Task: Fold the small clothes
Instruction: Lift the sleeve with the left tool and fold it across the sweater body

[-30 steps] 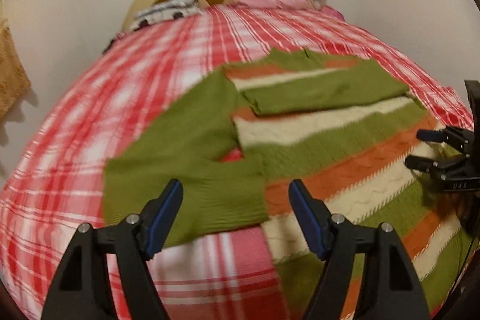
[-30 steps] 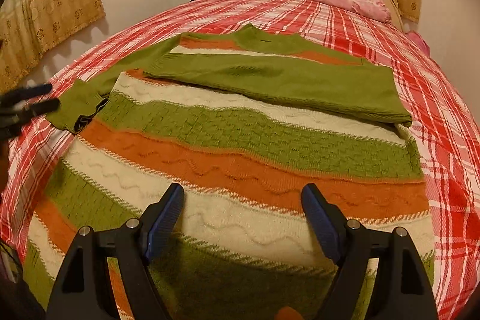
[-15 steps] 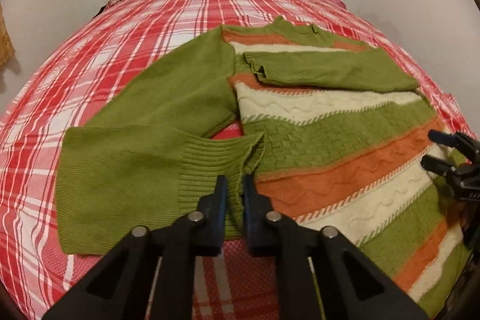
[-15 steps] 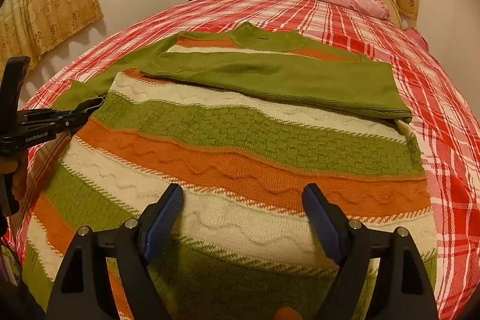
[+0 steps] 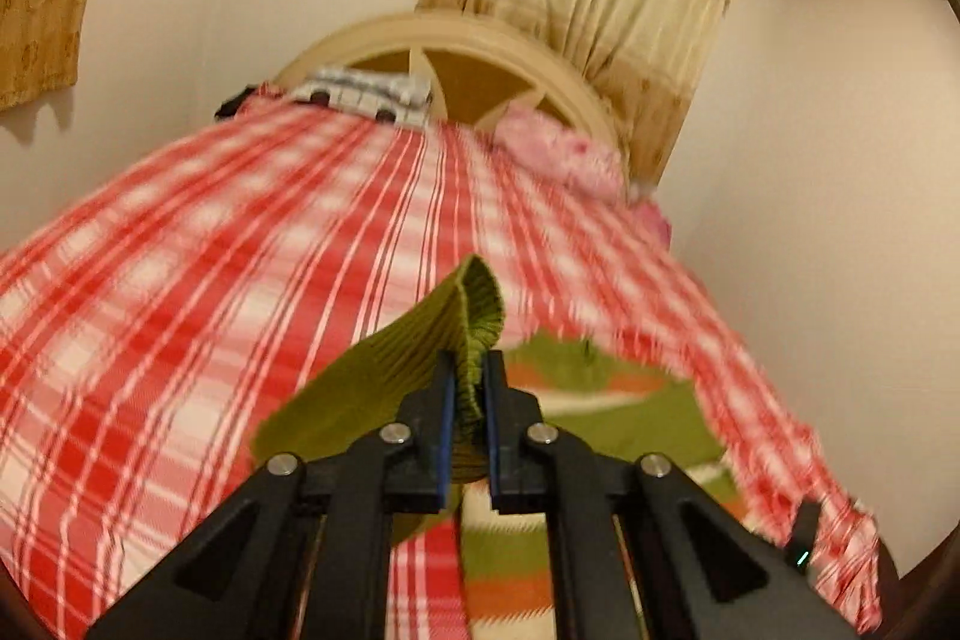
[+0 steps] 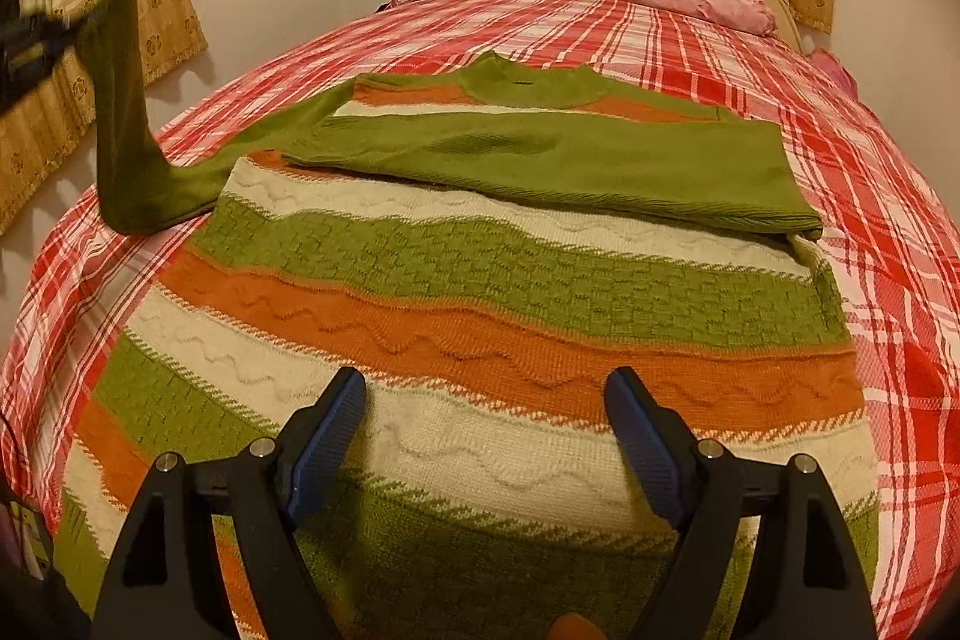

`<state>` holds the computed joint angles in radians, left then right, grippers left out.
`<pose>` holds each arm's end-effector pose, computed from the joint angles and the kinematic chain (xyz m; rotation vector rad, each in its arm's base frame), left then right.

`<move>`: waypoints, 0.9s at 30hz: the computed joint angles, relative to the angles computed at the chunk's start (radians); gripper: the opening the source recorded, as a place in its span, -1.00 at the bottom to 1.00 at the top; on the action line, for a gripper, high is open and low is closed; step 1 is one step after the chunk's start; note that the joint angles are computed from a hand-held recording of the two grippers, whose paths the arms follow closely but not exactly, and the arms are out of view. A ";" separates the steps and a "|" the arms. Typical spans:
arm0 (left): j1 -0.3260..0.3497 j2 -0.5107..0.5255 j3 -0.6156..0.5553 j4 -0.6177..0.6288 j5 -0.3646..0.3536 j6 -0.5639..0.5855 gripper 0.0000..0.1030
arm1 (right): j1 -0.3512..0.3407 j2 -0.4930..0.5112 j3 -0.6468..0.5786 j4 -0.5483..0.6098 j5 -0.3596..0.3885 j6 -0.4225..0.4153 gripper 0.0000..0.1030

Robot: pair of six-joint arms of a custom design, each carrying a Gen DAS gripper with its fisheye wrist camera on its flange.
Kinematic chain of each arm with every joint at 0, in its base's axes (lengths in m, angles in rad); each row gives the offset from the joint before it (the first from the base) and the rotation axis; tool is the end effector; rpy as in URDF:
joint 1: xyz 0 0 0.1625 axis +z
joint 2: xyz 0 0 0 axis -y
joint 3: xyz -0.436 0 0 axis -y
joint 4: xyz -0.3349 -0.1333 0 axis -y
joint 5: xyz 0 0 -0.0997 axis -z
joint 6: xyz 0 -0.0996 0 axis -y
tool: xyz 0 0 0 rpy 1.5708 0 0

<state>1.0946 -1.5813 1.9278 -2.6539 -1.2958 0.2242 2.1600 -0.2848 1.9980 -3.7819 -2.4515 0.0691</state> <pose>-0.0632 -0.4723 0.4807 0.8087 2.6438 -1.1050 0.3186 -0.3750 -0.0546 0.3259 -2.2990 0.9058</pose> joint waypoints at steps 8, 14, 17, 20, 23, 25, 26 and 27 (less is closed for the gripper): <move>-0.108 0.052 -0.078 -0.021 -0.035 -0.025 -0.84 | -0.003 0.000 0.003 -0.012 0.000 -0.002 0.60; -0.207 0.113 -0.099 -0.040 -0.062 -0.005 -0.84 | -0.009 -0.001 0.016 -0.050 0.009 -0.006 0.60; -0.239 0.149 -0.099 -0.029 -0.082 0.011 -0.84 | -0.013 -0.001 0.024 -0.075 0.017 -0.005 0.60; -0.269 0.192 -0.083 -0.026 -0.084 0.023 -0.84 | -0.015 0.000 0.028 -0.090 0.023 -0.003 0.60; -0.283 0.255 -0.056 -0.044 -0.068 0.036 -0.84 | -0.018 0.000 0.035 -0.108 0.034 -0.002 0.60; -0.278 0.304 -0.041 -0.061 -0.063 0.042 -0.84 | -0.021 0.001 0.040 -0.123 0.041 -0.001 0.60; -0.273 0.329 -0.031 -0.070 -0.060 0.043 -0.84 | -0.022 0.001 0.042 -0.130 0.044 0.000 0.60; -0.267 0.348 -0.023 -0.075 -0.060 0.039 -0.84 | -0.023 0.001 0.046 -0.138 0.048 0.002 0.60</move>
<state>0.8277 -1.2333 1.9045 -2.7291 -1.3558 0.2631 2.1369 -0.2836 2.0442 -3.9203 -2.4031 0.0711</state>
